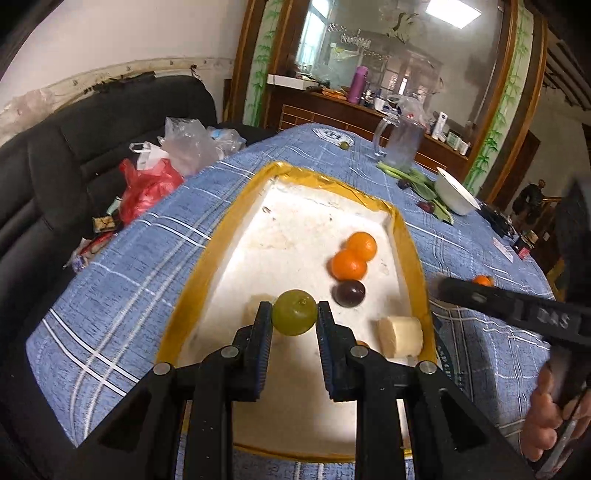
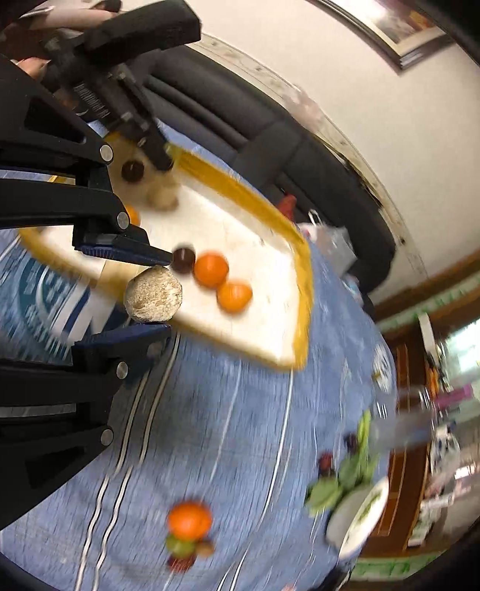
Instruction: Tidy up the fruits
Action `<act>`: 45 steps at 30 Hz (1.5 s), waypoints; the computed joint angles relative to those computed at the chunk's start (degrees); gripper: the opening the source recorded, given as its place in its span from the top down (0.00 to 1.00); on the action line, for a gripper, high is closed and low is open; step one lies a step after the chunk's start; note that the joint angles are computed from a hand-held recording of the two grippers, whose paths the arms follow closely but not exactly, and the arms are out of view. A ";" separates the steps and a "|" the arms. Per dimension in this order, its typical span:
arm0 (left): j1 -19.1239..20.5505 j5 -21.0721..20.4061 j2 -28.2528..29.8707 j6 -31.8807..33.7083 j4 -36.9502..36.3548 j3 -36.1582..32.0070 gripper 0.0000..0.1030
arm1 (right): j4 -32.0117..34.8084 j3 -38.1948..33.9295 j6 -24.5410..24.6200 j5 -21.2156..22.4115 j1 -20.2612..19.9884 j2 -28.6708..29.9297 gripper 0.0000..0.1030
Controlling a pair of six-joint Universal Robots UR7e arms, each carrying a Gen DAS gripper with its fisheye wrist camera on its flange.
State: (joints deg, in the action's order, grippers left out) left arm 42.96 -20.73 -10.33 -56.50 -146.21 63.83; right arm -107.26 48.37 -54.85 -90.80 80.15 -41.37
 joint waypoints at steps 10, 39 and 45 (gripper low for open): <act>0.80 -3.96 -0.50 3.54 -10.65 2.77 0.77 | 5.57 -5.68 4.29 -4.36 3.67 7.74 0.65; -3.47 2.24 4.33 2.14 2.60 -7.56 0.31 | -16.83 13.39 1.10 3.15 -3.30 -9.86 0.49; -5.40 2.16 10.03 8.99 4.60 -18.05 0.31 | -22.90 20.14 1.20 6.08 -7.19 -15.98 0.49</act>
State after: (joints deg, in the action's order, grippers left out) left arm 37.56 -18.58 -0.30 -47.52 -141.60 45.77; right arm -130.15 68.51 -53.64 -84.72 72.96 -57.35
